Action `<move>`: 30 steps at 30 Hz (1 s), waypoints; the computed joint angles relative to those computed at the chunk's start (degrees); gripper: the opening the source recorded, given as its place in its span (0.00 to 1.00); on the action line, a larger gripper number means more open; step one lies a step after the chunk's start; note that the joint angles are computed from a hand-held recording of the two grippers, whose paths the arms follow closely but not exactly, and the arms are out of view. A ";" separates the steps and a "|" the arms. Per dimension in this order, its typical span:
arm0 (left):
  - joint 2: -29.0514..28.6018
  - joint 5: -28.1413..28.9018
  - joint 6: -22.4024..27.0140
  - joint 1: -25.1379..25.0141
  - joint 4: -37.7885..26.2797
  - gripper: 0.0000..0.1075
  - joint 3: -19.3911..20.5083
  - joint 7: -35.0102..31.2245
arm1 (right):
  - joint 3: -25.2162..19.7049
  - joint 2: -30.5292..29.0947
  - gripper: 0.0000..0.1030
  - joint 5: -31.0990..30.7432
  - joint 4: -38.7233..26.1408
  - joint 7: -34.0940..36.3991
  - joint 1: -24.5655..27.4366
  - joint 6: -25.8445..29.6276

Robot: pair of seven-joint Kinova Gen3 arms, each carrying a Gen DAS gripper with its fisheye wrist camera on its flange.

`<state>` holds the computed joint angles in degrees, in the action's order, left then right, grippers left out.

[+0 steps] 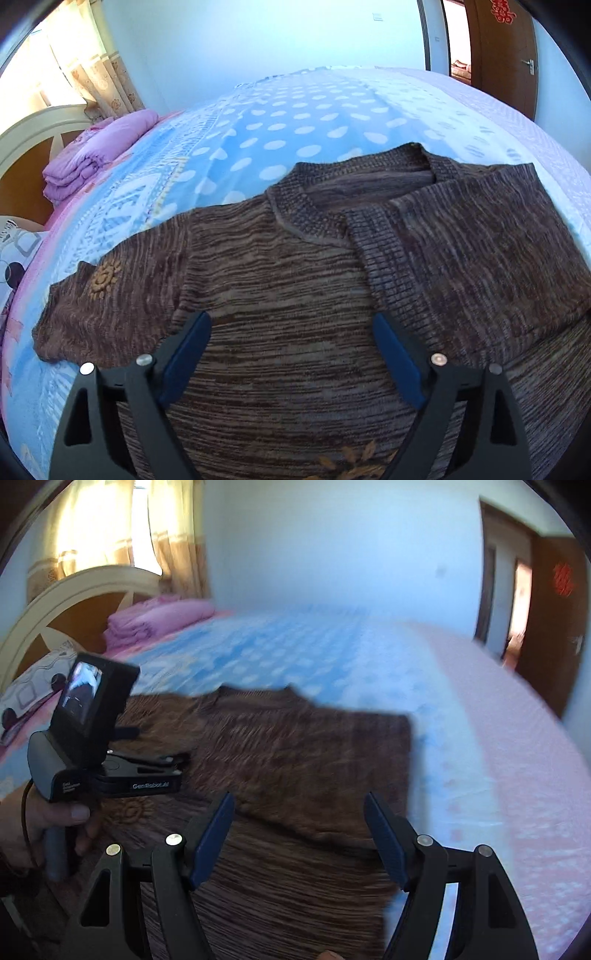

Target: Fold small clothes

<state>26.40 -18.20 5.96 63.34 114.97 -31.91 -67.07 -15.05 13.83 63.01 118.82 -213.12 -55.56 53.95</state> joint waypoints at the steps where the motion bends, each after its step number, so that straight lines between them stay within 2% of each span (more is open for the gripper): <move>1: -0.50 0.33 1.12 -0.90 -0.02 0.85 0.76 -1.05 | -0.48 1.38 0.71 -2.33 -0.82 1.42 2.59 -2.33; 3: -3.40 2.94 0.60 -5.52 1.82 0.85 4.28 -5.37 | -2.11 2.64 0.71 -6.04 -0.77 3.97 6.10 -5.55; 4: -5.21 4.07 -0.40 -8.18 3.09 0.85 6.06 -7.70 | -2.53 2.06 0.71 -6.85 -0.70 5.37 6.27 -5.76; 6: -8.85 5.52 -3.43 -12.88 6.32 0.86 8.20 -12.36 | -4.00 2.28 0.71 -10.72 -2.82 9.51 7.09 -3.38; 7: -10.09 6.48 -4.95 -14.22 7.65 0.87 8.01 -14.69 | -4.63 2.53 0.71 -11.97 -4.42 11.44 7.32 -1.35; 9: -11.80 7.98 -8.79 -17.04 10.32 0.92 6.47 -19.35 | -4.05 2.95 0.71 -12.13 -7.32 13.96 6.45 1.22; 11: -12.39 10.12 -10.94 -22.35 11.62 0.92 7.10 -24.01 | -3.59 4.00 0.71 -11.00 -10.28 15.55 5.93 2.76; 14: -11.53 14.12 -11.01 -30.31 11.31 0.92 8.86 -29.53 | -1.57 6.95 0.71 -7.80 -14.61 17.94 5.26 1.83; 17: -9.79 12.71 -9.63 -38.27 9.66 0.92 9.38 -27.31 | -1.62 11.15 0.71 -5.75 -17.12 19.30 6.94 -2.94; 19: -8.66 8.90 -8.71 -43.58 8.38 0.92 10.59 -22.65 | -0.69 14.78 0.74 -7.71 -19.68 21.72 5.76 -2.53; 20: -8.04 7.45 -8.29 -46.24 7.67 0.92 11.14 -20.32 | 0.75 15.51 0.74 -7.72 -20.79 23.14 3.57 -0.93; 22: -7.11 5.64 -7.87 -51.54 6.52 0.92 14.11 -18.30 | 2.33 15.25 0.74 -8.72 -21.05 23.28 1.85 -0.53; 24: -6.27 7.42 -6.91 -56.85 4.97 0.92 18.69 -19.67 | 2.99 14.48 0.75 -7.70 -19.30 21.11 1.54 -2.39; 26: -6.11 12.03 -5.93 -62.16 3.96 0.92 23.98 -23.40 | 3.78 14.07 0.75 -7.76 -18.84 20.78 1.43 -3.60; 28: -5.95 16.69 -4.64 -67.16 2.79 0.91 29.29 -26.44 | 4.82 14.33 0.76 -8.46 -19.19 21.68 0.06 -2.46; 30: -5.02 21.35 -4.21 -71.58 1.46 0.84 34.59 -29.66 | 8.32 14.81 0.77 -10.24 -20.15 23.58 -2.80 -2.12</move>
<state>21.38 3.16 1.74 -8.25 116.43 2.68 -96.72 -6.73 28.64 52.77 98.68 -189.54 -58.36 51.83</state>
